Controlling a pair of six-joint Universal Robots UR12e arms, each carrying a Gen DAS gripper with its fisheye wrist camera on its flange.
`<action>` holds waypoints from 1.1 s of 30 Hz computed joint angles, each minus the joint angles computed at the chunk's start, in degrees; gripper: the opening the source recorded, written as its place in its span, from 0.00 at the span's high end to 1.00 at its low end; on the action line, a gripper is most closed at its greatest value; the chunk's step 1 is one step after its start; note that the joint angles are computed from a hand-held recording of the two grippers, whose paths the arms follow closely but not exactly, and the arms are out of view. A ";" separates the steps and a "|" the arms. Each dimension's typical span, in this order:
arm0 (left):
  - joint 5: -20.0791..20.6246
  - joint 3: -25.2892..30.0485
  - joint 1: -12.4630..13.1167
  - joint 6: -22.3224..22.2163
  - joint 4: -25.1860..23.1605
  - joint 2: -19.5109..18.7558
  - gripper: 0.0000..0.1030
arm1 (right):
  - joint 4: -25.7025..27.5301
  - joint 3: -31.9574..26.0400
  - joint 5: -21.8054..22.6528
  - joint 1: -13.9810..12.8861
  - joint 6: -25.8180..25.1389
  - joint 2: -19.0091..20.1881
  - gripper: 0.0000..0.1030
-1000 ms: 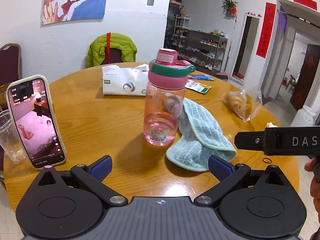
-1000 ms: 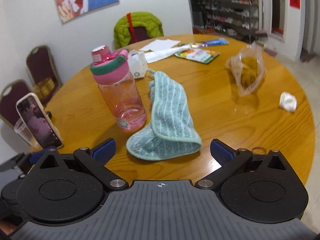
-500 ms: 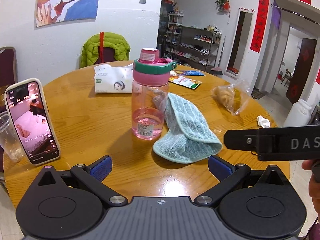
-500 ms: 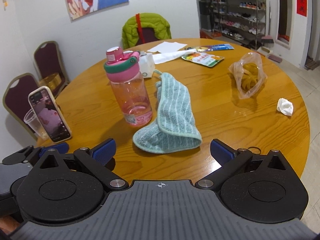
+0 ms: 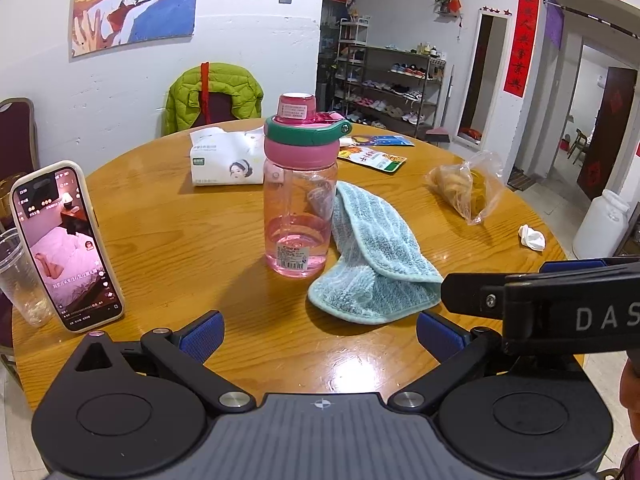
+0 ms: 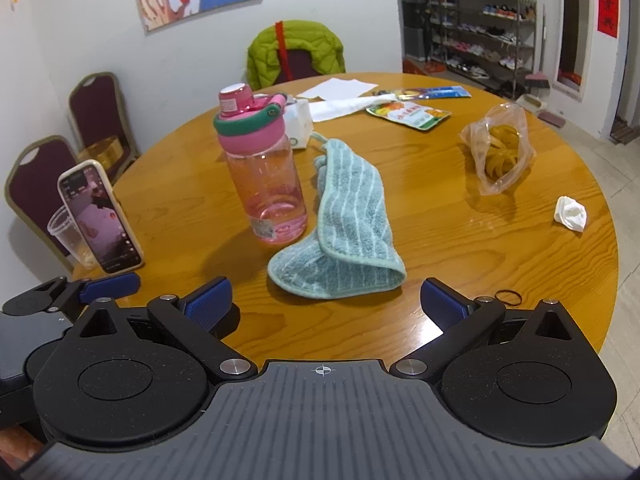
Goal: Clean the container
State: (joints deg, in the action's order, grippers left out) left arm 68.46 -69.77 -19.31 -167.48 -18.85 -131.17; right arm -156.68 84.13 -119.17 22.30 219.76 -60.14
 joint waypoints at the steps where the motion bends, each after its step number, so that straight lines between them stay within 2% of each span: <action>1: 0.20 0.05 -0.05 0.00 -0.03 -0.03 0.01 | 0.08 -0.03 -0.01 0.00 -0.03 0.07 0.00; 8: 1.48 0.31 -0.31 0.15 -0.85 -0.21 0.01 | 0.78 -0.01 0.19 -0.11 0.13 0.12 0.00; 33: 1.85 0.09 -0.45 0.73 -0.85 -0.17 0.01 | 0.43 0.42 0.93 -0.36 0.13 0.07 0.00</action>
State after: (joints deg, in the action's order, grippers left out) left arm 70.30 -69.68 -19.76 -166.75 -19.70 -131.34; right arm -156.25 84.55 -118.24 21.95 219.89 -60.07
